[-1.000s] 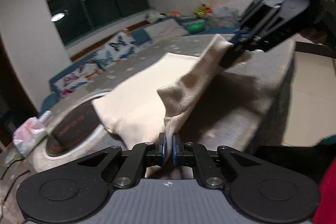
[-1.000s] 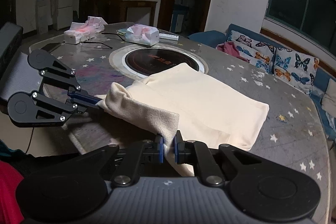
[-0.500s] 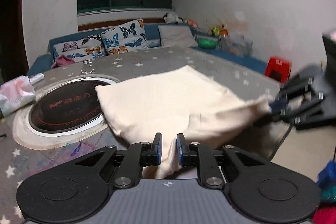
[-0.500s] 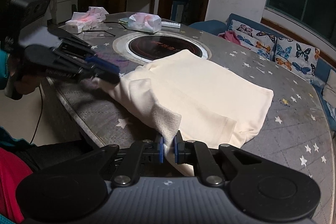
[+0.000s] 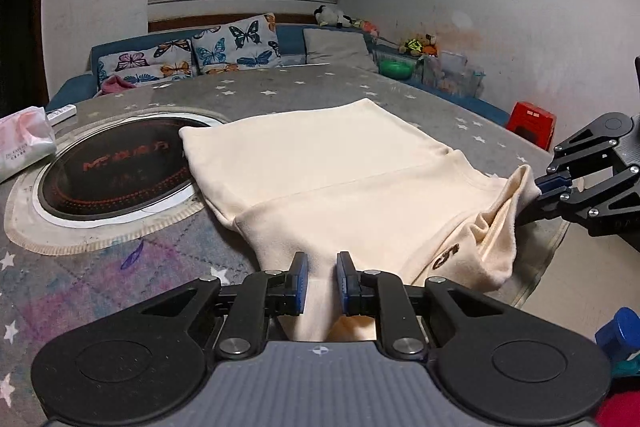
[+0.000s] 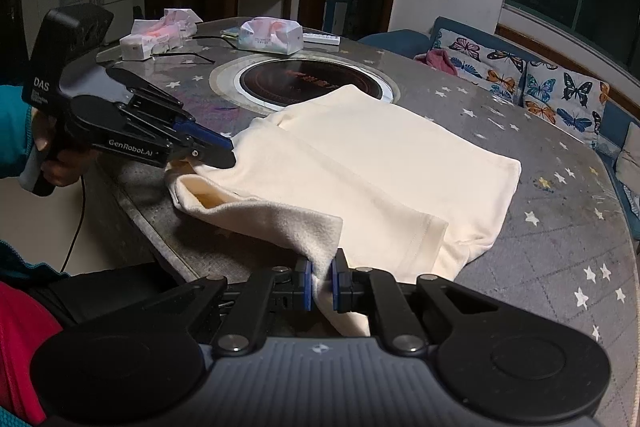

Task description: Fold clothes

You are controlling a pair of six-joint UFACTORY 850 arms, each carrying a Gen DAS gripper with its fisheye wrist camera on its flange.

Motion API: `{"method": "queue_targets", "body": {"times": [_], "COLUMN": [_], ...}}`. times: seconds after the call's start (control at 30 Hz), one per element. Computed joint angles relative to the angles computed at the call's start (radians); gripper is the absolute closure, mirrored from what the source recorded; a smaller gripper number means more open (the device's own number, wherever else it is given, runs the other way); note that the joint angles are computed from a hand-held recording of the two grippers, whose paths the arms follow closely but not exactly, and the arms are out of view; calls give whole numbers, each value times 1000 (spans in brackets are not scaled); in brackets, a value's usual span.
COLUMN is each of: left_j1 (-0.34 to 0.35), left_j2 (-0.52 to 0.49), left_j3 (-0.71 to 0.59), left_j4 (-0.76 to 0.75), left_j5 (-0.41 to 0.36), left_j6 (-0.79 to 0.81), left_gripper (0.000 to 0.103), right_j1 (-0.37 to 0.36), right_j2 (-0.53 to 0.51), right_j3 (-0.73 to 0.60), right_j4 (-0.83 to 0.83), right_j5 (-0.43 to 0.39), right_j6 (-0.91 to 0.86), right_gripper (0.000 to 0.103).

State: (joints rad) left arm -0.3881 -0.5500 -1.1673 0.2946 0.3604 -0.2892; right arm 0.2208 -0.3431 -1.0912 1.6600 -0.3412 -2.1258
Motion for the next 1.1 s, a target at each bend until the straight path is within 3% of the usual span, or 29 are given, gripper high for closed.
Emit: {"method": "queue_targets", "body": {"times": [0.1, 0.17, 0.2, 0.4, 0.57, 0.63, 0.7, 0.9, 1.1], "left_j1": [-16, -18, -18, -67, -106, -107, -102, -85, -76], "left_j2": [24, 56, 73, 119, 81, 70, 64, 77, 98], "left_j3": [23, 61, 79, 152, 135, 124, 115, 122, 129], "left_j4": [-148, -125, -101, -159, -425, -465, -472, -394, -309], "left_j5": [-2, 19, 28, 54, 99, 104, 97, 100, 66], "left_j6": [161, 171, 164, 381, 683, 731, 754, 667, 562], "left_gripper": [70, 53, 50, 35, 34, 37, 59, 90, 96], "right_j1": [0, -2, -3, -8, -6, -5, -5, -5, -9], "right_j2": [1, 1, 1, -5, 2, 6, 8, 7, 27], "right_j3": [0, -2, -3, -22, -28, -26, -26, -30, -12], "right_j4": [18, 31, 37, 33, 66, 85, 103, 125, 130], "right_j5": [-2, -7, -9, -28, -28, -27, -26, -30, -48], "right_j6": [-12, -19, -23, 12, -22, -41, -54, -65, -85], "right_gripper": [95, 95, 95, 95, 95, 95, 95, 95, 95]}}
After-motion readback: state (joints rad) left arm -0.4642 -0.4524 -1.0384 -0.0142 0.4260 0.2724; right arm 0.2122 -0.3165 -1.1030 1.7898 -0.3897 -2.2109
